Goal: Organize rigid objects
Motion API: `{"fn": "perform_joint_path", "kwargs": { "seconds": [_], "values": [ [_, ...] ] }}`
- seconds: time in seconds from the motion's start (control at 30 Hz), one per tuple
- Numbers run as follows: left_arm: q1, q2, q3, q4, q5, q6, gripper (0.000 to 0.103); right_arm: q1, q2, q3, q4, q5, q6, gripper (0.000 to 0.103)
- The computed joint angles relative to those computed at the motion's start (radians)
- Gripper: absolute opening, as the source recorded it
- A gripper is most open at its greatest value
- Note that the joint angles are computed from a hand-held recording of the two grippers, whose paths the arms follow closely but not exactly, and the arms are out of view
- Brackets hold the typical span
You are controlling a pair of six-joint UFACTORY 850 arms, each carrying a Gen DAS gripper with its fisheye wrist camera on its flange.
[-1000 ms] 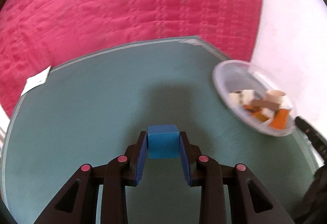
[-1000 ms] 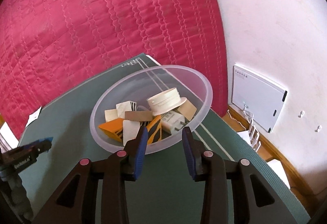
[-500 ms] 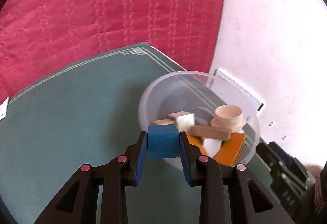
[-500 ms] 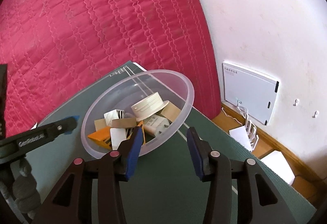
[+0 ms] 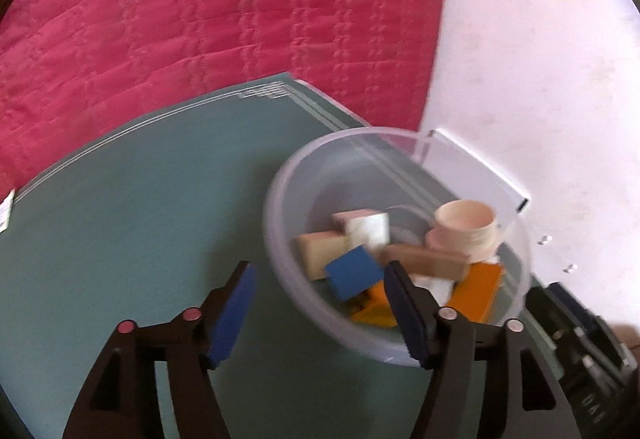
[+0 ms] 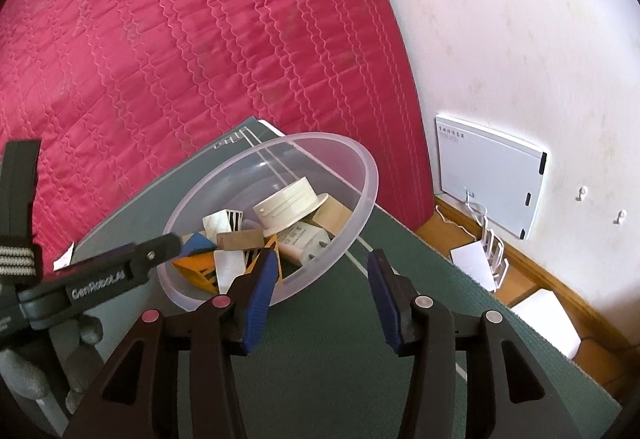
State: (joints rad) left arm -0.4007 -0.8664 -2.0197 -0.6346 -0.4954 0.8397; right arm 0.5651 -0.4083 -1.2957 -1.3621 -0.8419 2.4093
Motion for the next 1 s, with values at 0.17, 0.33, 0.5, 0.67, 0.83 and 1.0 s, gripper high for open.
{"fn": "perform_joint_path", "kwargs": {
  "seconds": [0.17, 0.33, 0.5, 0.67, 0.83, 1.0],
  "values": [
    [-0.003, 0.05, 0.082, 0.102, 0.101, -0.084, 0.087, 0.0, 0.001, 0.002, 0.003, 0.0, 0.003, 0.056],
    [-0.008, 0.112, 0.18, 0.149, 0.196, -0.104, 0.098, 0.001, 0.001, 0.003, 0.002, 0.002, 0.003, 0.079],
    [-0.007, 0.165, 0.263, 0.129, 0.276, -0.058, 0.102, -0.004, -0.005, -0.017, 0.052, 0.019, -0.09, 0.088],
    [-0.007, 0.196, 0.302, 0.069, 0.317, 0.019, 0.102, -0.005, -0.013, -0.053, 0.129, 0.017, -0.254, 0.092],
    [-0.014, 0.222, 0.331, 0.02, 0.352, 0.086, 0.102, -0.001, 0.011, -0.051, 0.158, -0.023, -0.324, 0.096],
    [-0.021, 0.237, 0.349, 0.029, 0.376, 0.086, 0.102, 0.01, 0.02, -0.063, 0.159, -0.06, -0.39, 0.098]
  ]
}}
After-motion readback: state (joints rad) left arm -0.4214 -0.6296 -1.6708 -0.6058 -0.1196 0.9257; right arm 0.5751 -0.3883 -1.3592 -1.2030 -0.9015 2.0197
